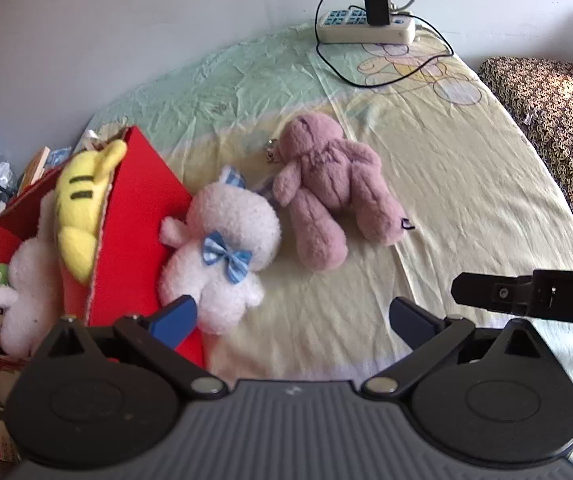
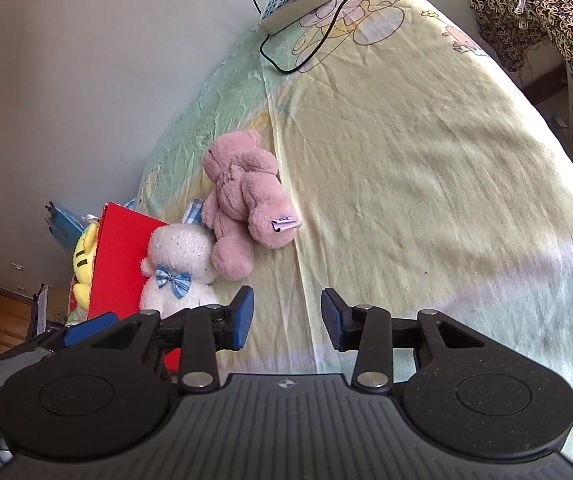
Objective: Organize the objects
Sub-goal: 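Move the right tool out of the box toward the mauve teddy bear, then close the right tool on the mauve teddy bear's body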
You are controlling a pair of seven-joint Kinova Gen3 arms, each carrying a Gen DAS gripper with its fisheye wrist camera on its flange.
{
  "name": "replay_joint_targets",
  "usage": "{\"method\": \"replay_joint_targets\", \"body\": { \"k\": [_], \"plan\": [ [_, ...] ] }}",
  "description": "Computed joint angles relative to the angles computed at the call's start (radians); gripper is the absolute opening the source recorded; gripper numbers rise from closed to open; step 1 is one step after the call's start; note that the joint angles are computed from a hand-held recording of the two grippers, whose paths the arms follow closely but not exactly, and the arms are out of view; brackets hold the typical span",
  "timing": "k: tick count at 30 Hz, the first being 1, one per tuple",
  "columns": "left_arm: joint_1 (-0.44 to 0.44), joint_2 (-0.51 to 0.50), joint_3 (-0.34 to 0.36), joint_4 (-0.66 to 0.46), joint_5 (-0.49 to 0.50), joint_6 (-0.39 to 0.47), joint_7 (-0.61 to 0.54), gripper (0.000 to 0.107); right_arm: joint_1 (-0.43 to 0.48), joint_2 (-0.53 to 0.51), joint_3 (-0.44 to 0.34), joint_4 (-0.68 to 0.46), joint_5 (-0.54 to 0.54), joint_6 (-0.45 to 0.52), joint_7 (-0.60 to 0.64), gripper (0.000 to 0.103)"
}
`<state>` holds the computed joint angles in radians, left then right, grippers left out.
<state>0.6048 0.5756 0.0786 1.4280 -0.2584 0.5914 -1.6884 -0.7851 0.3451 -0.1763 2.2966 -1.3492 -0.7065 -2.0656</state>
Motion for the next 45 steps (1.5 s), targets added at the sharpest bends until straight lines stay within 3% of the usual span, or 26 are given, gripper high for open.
{"method": "replay_joint_targets", "body": {
  "k": [10,17,23,30,36,45],
  "plan": [
    [-0.005,0.058,0.023,-0.027,0.028,0.048,-0.034,0.102,-0.009,0.019,0.007,0.028,0.059,0.016,-0.076,0.042],
    [-0.046,0.098,0.065,-0.062,0.091,0.068,-0.113,0.102,-0.017,0.024,0.022,0.027,0.03,0.002,-0.021,0.042],
    [-0.118,0.122,0.121,-0.047,0.189,0.034,-0.227,0.102,0.022,0.05,0.04,0.021,0.109,0.004,-0.038,0.042],
    [-0.184,0.142,0.172,-0.027,0.278,-0.043,-0.346,0.102,0.073,0.075,0.083,-0.021,0.186,0.037,0.033,0.042],
    [-0.265,0.185,0.236,-0.07,0.379,-0.025,-0.457,0.102,0.129,0.105,0.115,-0.056,0.307,0.085,0.007,0.042],
    [-0.264,0.248,0.208,-0.162,0.446,0.037,-0.501,0.098,0.138,0.149,0.157,-0.099,0.357,0.107,0.009,0.039]
  ]
}}
